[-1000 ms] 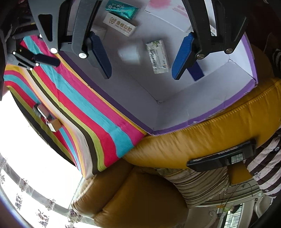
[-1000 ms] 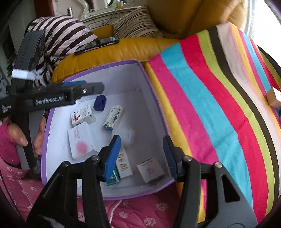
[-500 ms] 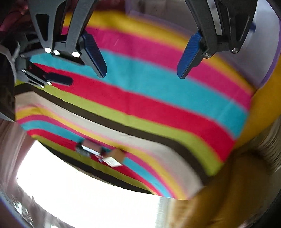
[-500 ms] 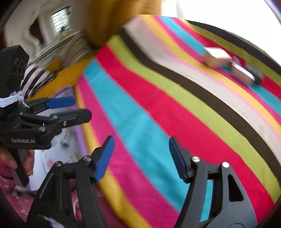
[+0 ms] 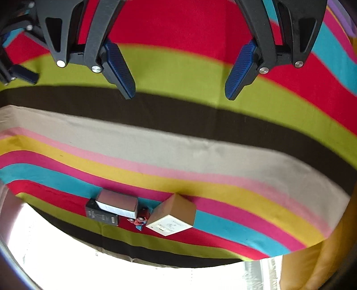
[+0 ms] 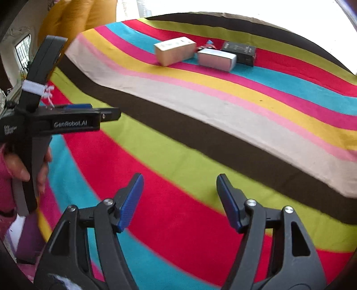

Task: Organize rigid objects
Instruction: 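Move both grippers back over the boxes on the blanket, then grasp the white printed-leaflet box with the right gripper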

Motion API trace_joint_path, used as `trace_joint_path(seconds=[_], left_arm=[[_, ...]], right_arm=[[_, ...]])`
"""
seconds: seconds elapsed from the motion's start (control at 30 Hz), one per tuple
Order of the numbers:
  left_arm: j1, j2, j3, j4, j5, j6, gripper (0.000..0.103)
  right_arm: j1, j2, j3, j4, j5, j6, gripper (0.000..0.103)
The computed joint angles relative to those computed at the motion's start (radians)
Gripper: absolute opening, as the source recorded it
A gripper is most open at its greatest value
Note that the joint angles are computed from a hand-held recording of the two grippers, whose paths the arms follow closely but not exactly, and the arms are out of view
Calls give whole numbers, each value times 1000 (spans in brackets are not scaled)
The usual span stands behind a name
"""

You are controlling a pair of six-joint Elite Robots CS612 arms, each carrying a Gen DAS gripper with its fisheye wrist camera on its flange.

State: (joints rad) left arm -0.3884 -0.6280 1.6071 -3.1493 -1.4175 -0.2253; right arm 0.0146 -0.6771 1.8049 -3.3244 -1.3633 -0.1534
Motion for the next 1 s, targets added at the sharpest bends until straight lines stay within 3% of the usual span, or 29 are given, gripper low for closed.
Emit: trace_joint_path(seconds=[0.23,0.37,0.6,1.0], left_arm=[[27,73,-133,26,0,27,87],[41,94,-189,80,-30,42,103],[41,96,-189,77,-14,19,103],[40,98,-192,83,10,-20,103]], right_arm=[[-19,42,-110,70,-32,-73,81],[-29,72,-195,139,-39,-93,84],[-41,139,-351,222,-42,-91,94],[-30,246,-623,425,4,-185,103]])
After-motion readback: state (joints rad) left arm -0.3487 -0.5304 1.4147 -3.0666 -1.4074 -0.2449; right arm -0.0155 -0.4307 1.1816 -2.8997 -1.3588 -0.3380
